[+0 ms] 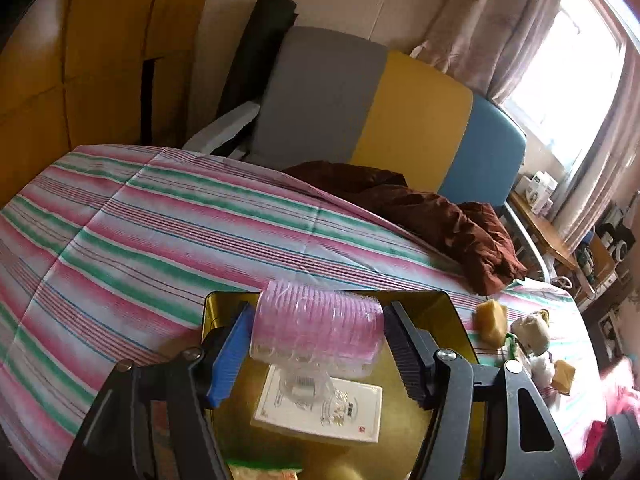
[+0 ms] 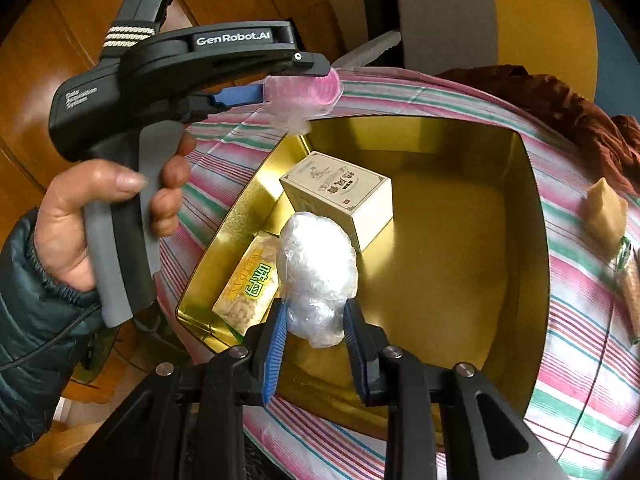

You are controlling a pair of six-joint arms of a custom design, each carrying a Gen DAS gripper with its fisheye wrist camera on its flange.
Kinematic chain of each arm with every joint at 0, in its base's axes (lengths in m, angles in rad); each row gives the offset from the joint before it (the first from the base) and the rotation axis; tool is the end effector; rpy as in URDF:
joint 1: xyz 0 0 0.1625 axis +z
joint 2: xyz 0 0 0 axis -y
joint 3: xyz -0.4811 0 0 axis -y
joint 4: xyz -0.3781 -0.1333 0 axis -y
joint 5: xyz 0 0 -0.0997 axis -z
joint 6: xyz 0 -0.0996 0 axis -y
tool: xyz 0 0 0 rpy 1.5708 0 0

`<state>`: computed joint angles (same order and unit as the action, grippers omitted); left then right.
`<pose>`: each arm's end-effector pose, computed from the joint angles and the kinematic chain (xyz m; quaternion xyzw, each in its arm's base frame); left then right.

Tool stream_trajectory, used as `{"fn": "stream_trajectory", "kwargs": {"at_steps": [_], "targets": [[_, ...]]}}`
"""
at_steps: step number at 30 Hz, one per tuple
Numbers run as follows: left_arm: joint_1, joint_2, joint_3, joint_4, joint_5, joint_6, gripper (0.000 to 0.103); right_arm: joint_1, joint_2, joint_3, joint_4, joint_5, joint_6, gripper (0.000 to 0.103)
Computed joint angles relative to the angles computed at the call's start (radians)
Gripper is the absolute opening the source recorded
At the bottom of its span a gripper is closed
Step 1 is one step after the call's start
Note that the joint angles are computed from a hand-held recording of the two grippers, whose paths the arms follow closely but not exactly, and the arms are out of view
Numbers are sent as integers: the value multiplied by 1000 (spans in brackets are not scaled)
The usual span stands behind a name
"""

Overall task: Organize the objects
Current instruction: 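Lower the wrapped white bundle into the tray and open the right tool, then withdraw both tools from the tray toward the remaining items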

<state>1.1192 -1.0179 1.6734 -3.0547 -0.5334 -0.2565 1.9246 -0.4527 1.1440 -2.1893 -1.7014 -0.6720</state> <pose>-0.0897 -0.6868 0.3807 -0.1211 0.8107 -0.4852 0.3045 0.3957 -0.7239 0.0261 0.4914 -0.8677 -0.0462 0.0586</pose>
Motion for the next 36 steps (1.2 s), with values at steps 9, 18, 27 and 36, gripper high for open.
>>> {"fn": "stream_trajectory", "kwargs": {"at_steps": [9,18,27,36], "targets": [[-12,-20,48,-20,79,-65,89,-4,18,-17,28,1,14,28],[-76,-55,199,-69,147,-131,91,2,26,-21,9,-14,21,28],[-137,-70,287,-58,232,-207,97,7,52,-37,1,-37,45,31],[-180,-85,340,49,303,-334,99,4,39,-13,-16,-22,71,49]]}}
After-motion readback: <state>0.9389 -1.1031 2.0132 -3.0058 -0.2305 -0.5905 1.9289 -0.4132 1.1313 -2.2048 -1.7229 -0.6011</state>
